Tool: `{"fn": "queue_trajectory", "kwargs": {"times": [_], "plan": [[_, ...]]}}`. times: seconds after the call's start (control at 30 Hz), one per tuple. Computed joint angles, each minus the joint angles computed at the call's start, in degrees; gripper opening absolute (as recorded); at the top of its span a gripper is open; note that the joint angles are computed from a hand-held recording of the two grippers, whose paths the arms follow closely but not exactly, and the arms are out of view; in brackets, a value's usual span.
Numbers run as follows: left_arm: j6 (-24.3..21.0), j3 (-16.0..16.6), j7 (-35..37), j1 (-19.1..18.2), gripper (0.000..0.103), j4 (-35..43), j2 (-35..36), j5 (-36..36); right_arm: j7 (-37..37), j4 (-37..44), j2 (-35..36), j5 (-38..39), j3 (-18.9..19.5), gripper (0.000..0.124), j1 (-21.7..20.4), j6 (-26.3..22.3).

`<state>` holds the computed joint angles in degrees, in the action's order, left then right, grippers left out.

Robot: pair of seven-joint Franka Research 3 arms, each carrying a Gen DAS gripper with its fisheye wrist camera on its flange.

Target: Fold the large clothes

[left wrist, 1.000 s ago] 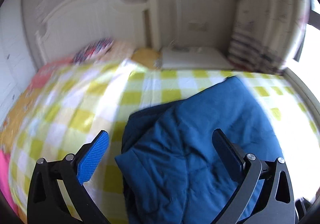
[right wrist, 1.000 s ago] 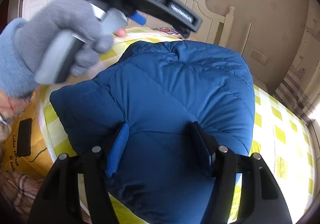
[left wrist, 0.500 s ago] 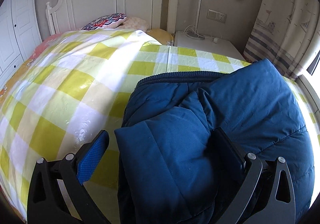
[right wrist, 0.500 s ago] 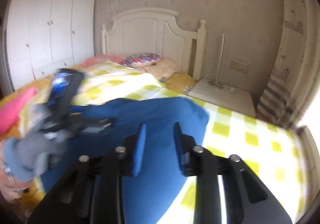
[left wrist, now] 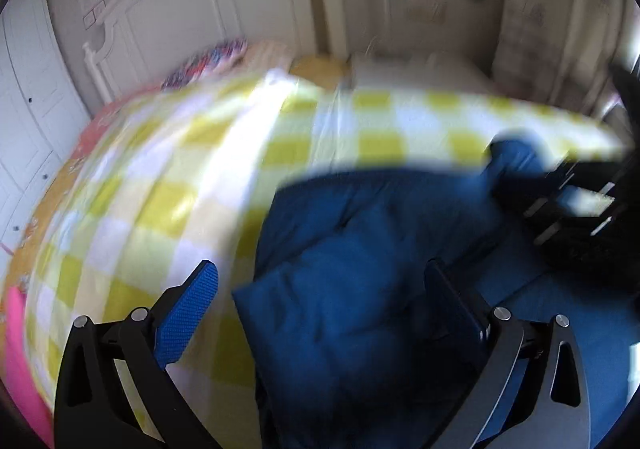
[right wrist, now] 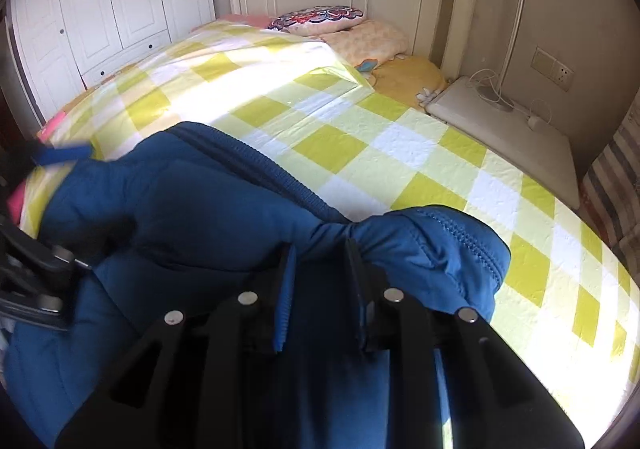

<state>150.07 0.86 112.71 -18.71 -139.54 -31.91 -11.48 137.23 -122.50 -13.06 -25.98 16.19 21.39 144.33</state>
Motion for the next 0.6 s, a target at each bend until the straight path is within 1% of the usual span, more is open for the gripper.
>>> {"fn": "queue_trajectory", "kwargs": {"times": [0.03,0.07,0.1,0.13,0.17,0.2,0.23,0.27,0.3,0.33,0.37,0.4,0.43,0.47,0.5,0.57,0.6], "plan": [[-0.37,2.4,2.09,-2.46,0.099,0.96,-0.82,-4.62,0.8,-0.36,-0.06,-0.31,0.17,0.026,-0.06,0.61],[0.67,2.79,2.4,-3.12,0.099,1.44,-1.06,-5.8,1.18,-0.7,-0.08,-0.34,0.11,0.026,-0.1,1.38],[3.59,1.19,1.95,-2.2,0.099,1.39,-0.7,-4.43,1.51,-1.5,-0.78,-0.2,0.11,0.026,-0.03,1.8],[5.08,-1.07,0.62,-0.44,0.099,1.78,0.85,-1.26,2.04,-1.9,-0.97,-0.22,0.28,0.026,-0.12,2.43],[5.6,-2.77,-3.59,1.01,0.099,2.34,3.02,4.75,2.45,-2.19,-1.09,-0.31,0.42,0.026,-0.26,2.95],[5.25,-6.12,-7.21,4.46,0.099,3.07,5.45,9.69,2.85,-2.61,-1.45,-0.55,0.54,0.026,-0.46,3.43],[2.23,-7.72,-6.82,6.13,0.099,4.82,9.39,10.74,3.61,-3.21,-2.0,-0.91,0.72,0.026,-0.77,4.14],[0.92,-7.32,-5.67,6.04,0.099,6.11,11.32,7.78,5.86,-4.31,-2.85,-1.4,0.93,0.025,-1.51,5.92],[-0.33,-5.37,-4.73,4.86,0.099,6.82,11.7,4.71,5.92,-4.94,-3.23,-0.32,0.63,0.026,-1.56,7.05],[0.6,-5.42,-5.49,4.95,0.099,6.14,11.13,5.52,5.03,-5.02,-3.45,0.32,0.57,0.026,-1.58,7.31],[3.55,-7.02,-7.26,6.27,0.099,4.28,10.0,8.4,3.45,-4.55,-3.53,0.8,0.67,0.025,-1.5,6.32],[5.63,-7.95,-9.1,7.05,0.099,2.99,9.2,11.08,1.6,-3.18,-3.57,1.07,0.94,0.025,-1.4,3.94],[7.93,-8.77,-11.36,7.79,0.099,1.6,8.36,14.09,1.76,-2.13,-3.85,0.33,1.57,0.024,-1.88,2.24],[8.92,-8.84,-12.45,7.89,0.099,1.1,8.08,15.37,4.05,-1.21,-4.43,-2.04,2.75,0.026,-3.13,0.91],[8.67,-8.18,-12.12,7.23,0.099,1.33,8.4,14.78,9.29,-0.67,-5.76,-6.61,4.56,0.027,-5.48,0.05],[7.48,-6.46,-11.3,5.55,0.099,1.97,8.76,13.25,16.63,-1.71,-7.87,-11.29,5.38,0.028,-8.37,2.6],[7.45,-5.71,-10.71,4.88,0.099,2.08,8.95,12.35,17.94,-1.95,-7.84,-10.81,5.02,0.028,-9.1,3.11]]}}
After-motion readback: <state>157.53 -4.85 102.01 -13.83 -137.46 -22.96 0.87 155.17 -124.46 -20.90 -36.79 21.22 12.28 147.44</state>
